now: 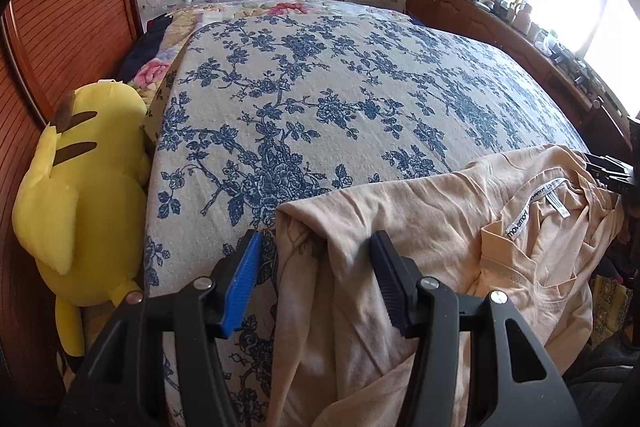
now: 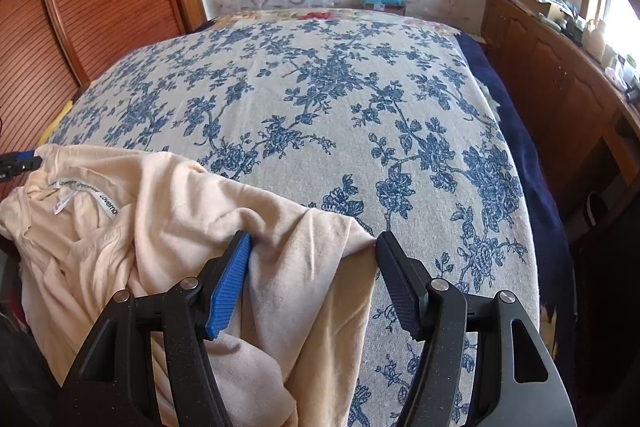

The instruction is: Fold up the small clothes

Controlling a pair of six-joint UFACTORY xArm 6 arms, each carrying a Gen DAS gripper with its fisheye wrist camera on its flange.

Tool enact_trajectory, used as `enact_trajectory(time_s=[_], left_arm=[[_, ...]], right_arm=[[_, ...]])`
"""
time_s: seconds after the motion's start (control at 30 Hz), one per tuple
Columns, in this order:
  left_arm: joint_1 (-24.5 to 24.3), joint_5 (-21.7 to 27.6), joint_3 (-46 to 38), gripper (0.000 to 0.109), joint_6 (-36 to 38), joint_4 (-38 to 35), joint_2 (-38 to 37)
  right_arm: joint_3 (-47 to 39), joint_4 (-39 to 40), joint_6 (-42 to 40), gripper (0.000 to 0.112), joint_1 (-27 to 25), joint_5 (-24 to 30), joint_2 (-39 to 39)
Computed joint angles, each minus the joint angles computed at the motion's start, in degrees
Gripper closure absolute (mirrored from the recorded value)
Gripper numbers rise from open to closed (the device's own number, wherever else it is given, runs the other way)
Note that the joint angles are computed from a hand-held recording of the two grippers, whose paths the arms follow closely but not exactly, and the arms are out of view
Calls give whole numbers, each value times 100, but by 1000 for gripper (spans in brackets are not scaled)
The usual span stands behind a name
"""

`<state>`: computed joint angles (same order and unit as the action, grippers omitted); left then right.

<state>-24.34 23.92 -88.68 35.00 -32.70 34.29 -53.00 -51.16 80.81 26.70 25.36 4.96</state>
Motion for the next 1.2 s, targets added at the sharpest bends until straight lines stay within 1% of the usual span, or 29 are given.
enact_trajectory(time_s=[0.07, 0.2, 0.27, 0.3, 0.33, 0.37, 0.4, 0.43, 0.5, 0.53, 0.6, 0.67, 0.73, 0.77, 0.83, 0.97, 1.07, 1.2], left_arm=[[1, 59, -38, 61, 51, -31, 21], [-14, 64, -39, 68, 167, -109, 29], [-18, 87, -31, 77, 262, -191, 15], [-26, 90, -12, 85, 336, -231, -1], [-27, 211, -25, 102, 502, -402, -15], [-22, 336, -34, 103, 619, -554, -30], [-45, 266, 14, 104, 597, -515, -60], [-91, 101, 150, 105, 595, -448, -138], [-143, -17, 368, 105, 892, -788, -314], [-173, -75, 517, 105, 1173, -1119, -458], [-227, -205, 848, 106, 1945, -2016, -841], [-265, -280, 1106, 106, 2495, -2688, -1185], [-297, -318, 1365, 106, 3080, -3332, -1552], [-323, -370, 1493, 106, 3438, -3752, -1741], [-336, -373, 1614, 106, 3772, -4208, -1998], [-343, -523, 1742, 106, 4422, -4975, -2465], [-282, -478, 1766, 106, 5005, -5626, -2799], [-237, -439, 1697, 106, 5406, -6004, -3108]], right_arm=[[-35, -12, 1, 47, 15, 69, 20], [-30, -93, 109, 46, 11, 146, 13], [-30, -103, 106, 46, 3, 143, 15], [-30, -100, 87, 46, 5, 151, 15], [-20, -147, 88, 52, -10, 77, 15], [27, -222, 63, 76, -63, -172, 6], [90, -184, -75, 91, -142, -611, 17], [117, -153, -123, 103, -171, -811, 30], [76, -309, -48, 104, -64, -688, 25], [72, -407, 43, 104, -33, -711, 8], [100, -787, 446, 105, 54, -708, -134], [140, -1181, 833, 105, 186, -621, -356], [211, -1625, 1388, 106, 245, -730, -674], [226, -1755, 1537, 106, 291, -678, -789], [163, -1884, 1584, 106, 521, -268, -1051], [49, -2127, 1618, 106, 775, 111, -1423], [44, -2357, 1726, 106, 790, 57, -1761], [-58, -2462, 1590, 106, 900, 326, -2114]])
